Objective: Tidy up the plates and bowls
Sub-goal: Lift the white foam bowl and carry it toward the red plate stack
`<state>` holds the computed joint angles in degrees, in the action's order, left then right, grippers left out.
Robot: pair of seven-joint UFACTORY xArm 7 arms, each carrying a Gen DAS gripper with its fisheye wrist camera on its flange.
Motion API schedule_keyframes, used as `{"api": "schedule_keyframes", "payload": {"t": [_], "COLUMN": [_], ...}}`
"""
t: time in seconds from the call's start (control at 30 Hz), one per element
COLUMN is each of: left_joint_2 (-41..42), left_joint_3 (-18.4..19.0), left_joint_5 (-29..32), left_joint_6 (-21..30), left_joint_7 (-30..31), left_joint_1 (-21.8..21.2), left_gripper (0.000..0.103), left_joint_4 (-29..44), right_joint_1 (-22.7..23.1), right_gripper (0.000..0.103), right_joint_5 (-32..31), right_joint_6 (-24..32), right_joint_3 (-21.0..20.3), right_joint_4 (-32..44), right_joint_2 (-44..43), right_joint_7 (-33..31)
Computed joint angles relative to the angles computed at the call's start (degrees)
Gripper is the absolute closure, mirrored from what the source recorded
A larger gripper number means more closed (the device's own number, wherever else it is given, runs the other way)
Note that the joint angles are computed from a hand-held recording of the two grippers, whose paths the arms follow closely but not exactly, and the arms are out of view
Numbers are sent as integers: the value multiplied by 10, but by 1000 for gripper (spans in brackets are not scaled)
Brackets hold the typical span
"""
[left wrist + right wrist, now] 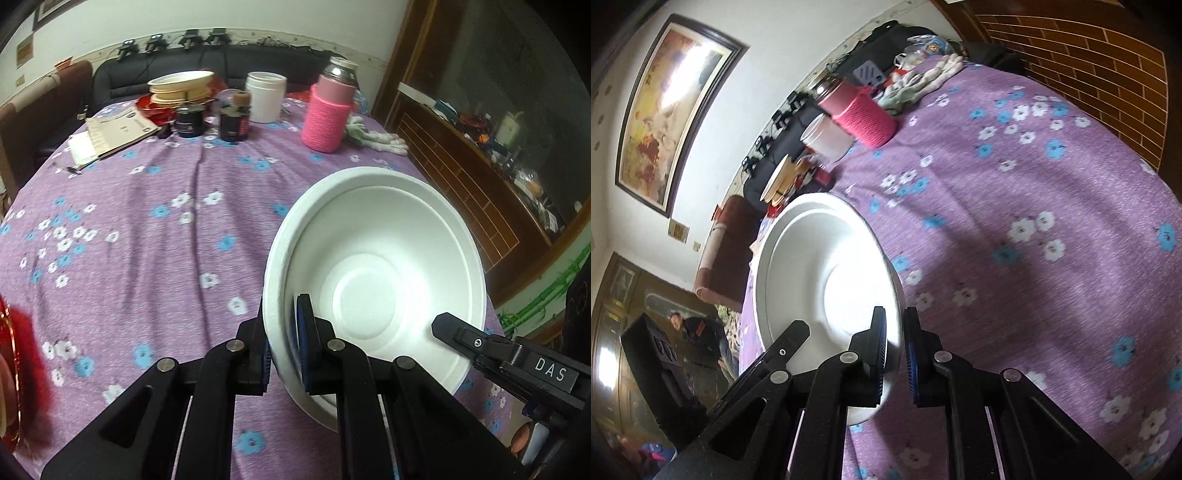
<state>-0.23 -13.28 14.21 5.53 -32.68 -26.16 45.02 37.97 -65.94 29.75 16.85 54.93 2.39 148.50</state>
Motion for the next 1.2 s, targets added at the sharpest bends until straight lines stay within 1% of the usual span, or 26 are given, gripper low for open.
{"api": "schedule_keyframes", "payload": {"t": [0.17,0.6,0.87,1.0,1.2], "left_joint_2": [-25,-89,-116,-131,-158], "left_joint_3": [8,20,23,30,33], "left_joint_5": [-46,-95,-109,-118,-123], "left_joint_6": [-11,-23,-23,-22,-20], "left_joint_7": [37,74,82,90,89], "left_joint_1": [11,51,72,76,94], "left_gripper": [93,93,93,93,93], "left_joint_4": [-33,-105,-132,-143,-161], "right_joint_1": [13,74,109,123,143], "right_gripper": [93,93,93,93,93], "right_joint_5": [3,36,70,88,121], "right_joint_6": [-1,-24,-45,-52,-58], "right_joint_3": [-6,-56,-91,-104,-121], "right_joint_4": [45,162,215,240,284], "right_joint_2": [39,135,178,196,225], "right_joint_7": [-30,-123,-179,-206,-258]}}
